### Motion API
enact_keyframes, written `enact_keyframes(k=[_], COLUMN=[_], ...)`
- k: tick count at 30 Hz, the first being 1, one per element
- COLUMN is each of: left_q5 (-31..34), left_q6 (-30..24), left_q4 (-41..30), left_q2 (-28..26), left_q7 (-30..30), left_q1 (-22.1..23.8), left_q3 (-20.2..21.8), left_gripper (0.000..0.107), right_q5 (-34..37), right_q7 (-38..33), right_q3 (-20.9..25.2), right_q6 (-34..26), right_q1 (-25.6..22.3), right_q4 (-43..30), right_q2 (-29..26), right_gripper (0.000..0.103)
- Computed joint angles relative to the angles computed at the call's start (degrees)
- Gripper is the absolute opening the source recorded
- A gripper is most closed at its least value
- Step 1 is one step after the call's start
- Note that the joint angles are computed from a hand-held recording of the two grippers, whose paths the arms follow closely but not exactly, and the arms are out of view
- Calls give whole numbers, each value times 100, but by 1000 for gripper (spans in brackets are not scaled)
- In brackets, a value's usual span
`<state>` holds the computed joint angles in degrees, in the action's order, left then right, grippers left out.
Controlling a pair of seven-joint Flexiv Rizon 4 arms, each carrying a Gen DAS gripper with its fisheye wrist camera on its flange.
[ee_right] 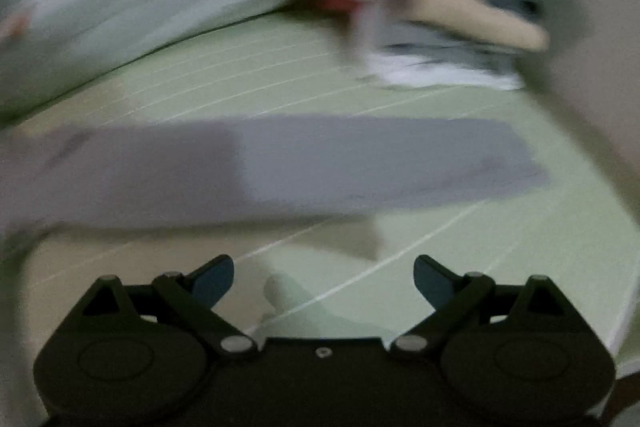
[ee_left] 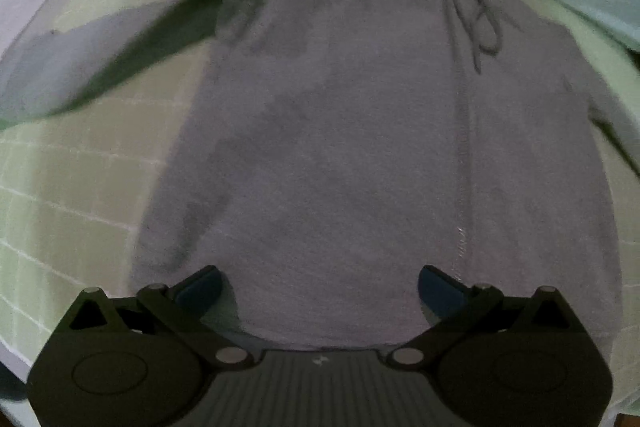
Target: Fold clothes
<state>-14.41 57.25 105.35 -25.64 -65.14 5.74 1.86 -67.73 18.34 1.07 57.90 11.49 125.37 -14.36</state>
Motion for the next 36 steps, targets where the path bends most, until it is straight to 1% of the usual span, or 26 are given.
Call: enact_keyframes(k=[4,9,11,13,15,17,21,24,25,26,27,28,29,30,31,34,36], left_q5=[-112,-342,-425,-439,-423,-364,-80,44,62,89,115,134,148,46,214,325,318], left_q6=[157,405,427,358,212,11,-410,-716,-880,-1081,-1279,-1490,-1724,-1905,-1956,-1990,-2040], left_q4=[-209,-727,-1148,-1643,-2182,-2812,-4127,-5059,-5407,-5741,-6019,-6322,-6667,-6968,-7082,-7304,-7407], left_q2=[-90,-432,-715,-1024,-1332,-1697,-2442,-2967,-3163,-3346,-3498,-3664,-3851,-4031,-4083,-4228,-4290], left_q7=[483,555,497,364,181,-132,-417,-614,-701,-799,-766,-734,-704,-636,-687,-685,-613], left_q1=[359,877,1104,1287,1445,1566,1779,1915,1961,1995,2047,2093,2136,2134,2174,2174,2204], left_q3=[27,189,257,340,418,533,604,552,529,517,446,384,331,386,255,189,96], left_gripper=[103,103,103,103,103,103,103,99,93,88,78,70,68,67,67,68,66], right_q5=[100,900,1157,1470,1633,1752,1801,1833,1860,1890,1917,1948,1986,2025,2064,2157,2185], right_q7=[-97,-691,-970,-1184,-1148,-1005,-519,-405,-390,-378,-367,-366,-373,-381,-396,-479,-506], right_q3=[219,326,305,268,148,64,-59,-76,-72,-67,-61,-52,-42,-35,-27,-10,-11], right_q6=[107,-204,-375,-707,-1062,-1372,-1708,-2029,-2136,-2232,-2308,-2364,-2417,-2470,-2520,-2662,-2710], right_q1=[567,1354,1632,1904,2184,2383,2606,2705,2731,2752,2767,2773,2776,2781,2784,2801,2812], right_q4=[-606,-1534,-1890,-2213,-2459,-2622,-2768,-2937,-3005,-3071,-3120,-3164,-3214,-3264,-3310,-3423,-3463], right_q2=[-485,-1153,-1406,-1615,-1742,-1808,-1909,-1994,-2029,-2062,-2086,-2105,-2127,-2148,-2166,-2209,-2227], right_gripper=[99,100,100,101,102,102,103,103,103,103,103,103,103,103,103,103,103])
